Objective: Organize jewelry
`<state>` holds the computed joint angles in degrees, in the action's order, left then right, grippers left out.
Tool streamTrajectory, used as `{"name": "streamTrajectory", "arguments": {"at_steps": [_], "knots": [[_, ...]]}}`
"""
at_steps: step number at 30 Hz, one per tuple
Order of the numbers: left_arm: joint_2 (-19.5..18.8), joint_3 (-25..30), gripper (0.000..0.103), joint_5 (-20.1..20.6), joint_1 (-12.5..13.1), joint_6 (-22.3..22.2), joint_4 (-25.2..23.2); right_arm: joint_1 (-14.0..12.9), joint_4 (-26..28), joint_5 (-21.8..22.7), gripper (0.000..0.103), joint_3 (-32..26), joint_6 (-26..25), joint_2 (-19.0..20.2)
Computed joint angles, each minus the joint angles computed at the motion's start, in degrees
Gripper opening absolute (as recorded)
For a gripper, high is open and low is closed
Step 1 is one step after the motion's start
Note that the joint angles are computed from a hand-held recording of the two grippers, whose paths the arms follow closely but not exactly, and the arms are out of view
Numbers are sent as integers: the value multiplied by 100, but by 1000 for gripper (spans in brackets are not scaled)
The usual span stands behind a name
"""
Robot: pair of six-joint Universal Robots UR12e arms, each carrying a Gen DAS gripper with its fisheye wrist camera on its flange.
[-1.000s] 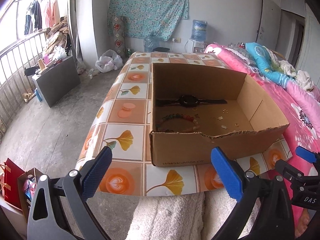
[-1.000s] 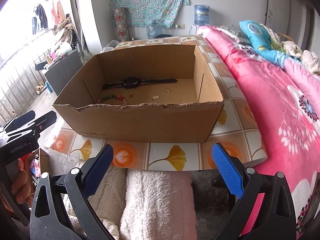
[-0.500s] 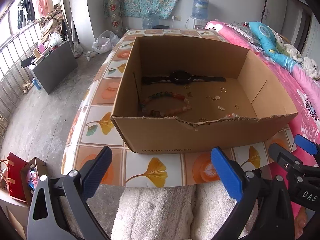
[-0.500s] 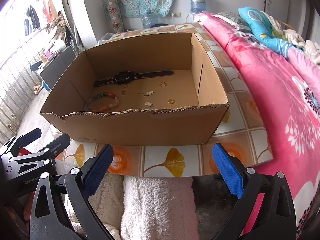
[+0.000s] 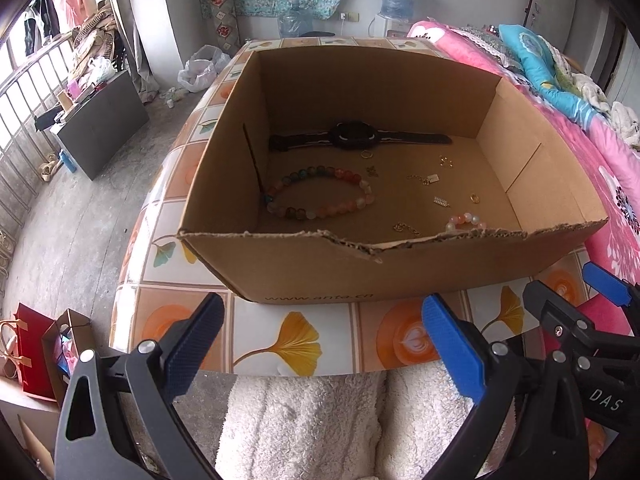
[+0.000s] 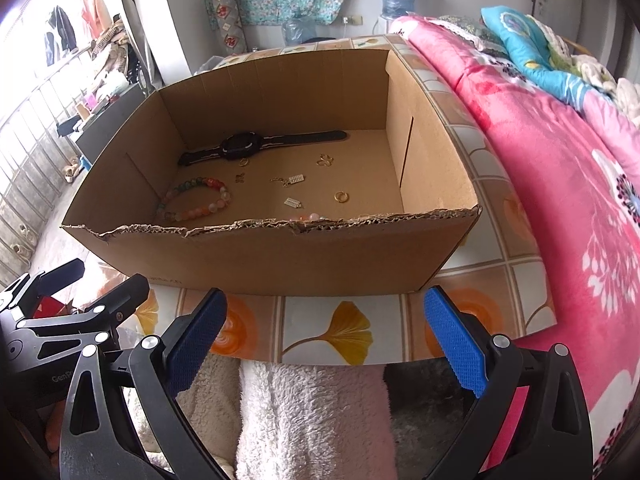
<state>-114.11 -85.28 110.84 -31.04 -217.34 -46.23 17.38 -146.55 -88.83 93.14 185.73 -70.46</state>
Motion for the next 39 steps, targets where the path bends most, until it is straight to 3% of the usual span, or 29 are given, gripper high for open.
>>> {"name": "streamTrajectory", "arguments": {"at_steps": [39], "knots": [[-28,40,97,-55,31,12,28,-8,20,-104,95,-14,-34,1]]}}
